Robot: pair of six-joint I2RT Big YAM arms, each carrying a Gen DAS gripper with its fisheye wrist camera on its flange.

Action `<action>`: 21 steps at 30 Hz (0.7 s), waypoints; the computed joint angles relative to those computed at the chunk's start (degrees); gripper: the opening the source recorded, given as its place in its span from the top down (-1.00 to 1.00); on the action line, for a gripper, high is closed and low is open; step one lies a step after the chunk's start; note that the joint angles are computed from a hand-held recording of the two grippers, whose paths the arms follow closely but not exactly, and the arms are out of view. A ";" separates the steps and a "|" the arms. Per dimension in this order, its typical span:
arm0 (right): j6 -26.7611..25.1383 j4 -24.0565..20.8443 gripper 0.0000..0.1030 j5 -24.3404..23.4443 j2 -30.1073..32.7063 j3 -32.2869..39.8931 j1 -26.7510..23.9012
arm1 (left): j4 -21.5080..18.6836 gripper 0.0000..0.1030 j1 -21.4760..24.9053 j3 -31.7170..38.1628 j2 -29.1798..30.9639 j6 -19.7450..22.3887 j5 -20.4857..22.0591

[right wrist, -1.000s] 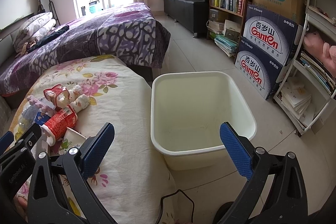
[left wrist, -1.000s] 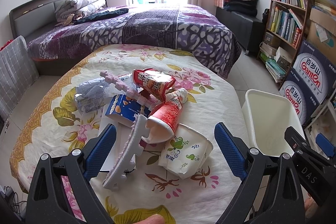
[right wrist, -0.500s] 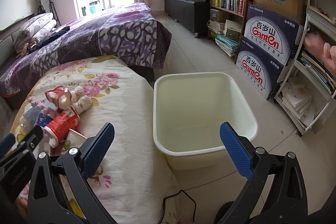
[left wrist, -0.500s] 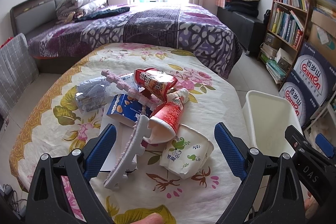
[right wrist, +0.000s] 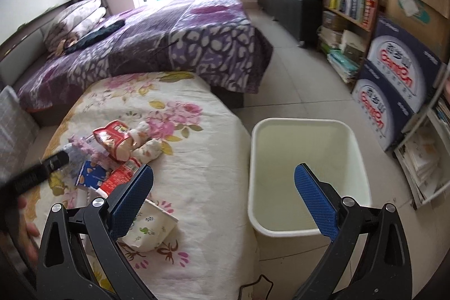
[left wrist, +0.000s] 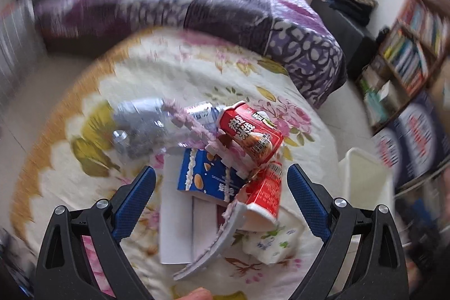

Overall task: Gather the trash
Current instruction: 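Grasp the red noodle cup with the right tool while the left tool grips the white plastic piece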

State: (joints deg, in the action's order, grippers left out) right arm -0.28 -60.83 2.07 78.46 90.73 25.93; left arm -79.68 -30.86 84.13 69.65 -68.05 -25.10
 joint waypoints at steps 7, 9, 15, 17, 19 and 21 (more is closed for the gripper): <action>2.22 -4.79 -0.87 -12.91 4.76 1.33 -2.43 | 13.53 -0.70 11.37 -10.27 -6.31 -4.28 16.29; 4.87 -6.05 -0.87 -16.25 6.66 2.44 -2.66 | 15.59 -0.61 12.80 -11.99 -6.74 -5.51 18.30; 9.95 -4.26 -0.87 -19.77 10.16 5.19 -0.94 | 19.54 -0.40 14.60 -13.80 -5.51 -6.31 19.73; 11.42 -3.50 -0.87 -20.34 11.24 6.17 -0.15 | 20.65 -0.33 15.31 -13.96 -4.91 -5.92 19.84; 13.05 -3.12 -0.87 -21.52 12.69 7.09 0.46 | 21.77 -0.21 16.03 -14.23 -4.27 -5.92 20.51; 13.77 -3.10 -0.87 -22.47 14.04 8.01 0.99 | 23.08 0.01 16.87 -14.32 -3.61 -5.68 21.63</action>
State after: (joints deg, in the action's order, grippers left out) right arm 13.49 -63.93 -20.40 92.50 98.74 26.92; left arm -56.60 -13.98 69.81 66.04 -73.73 -3.47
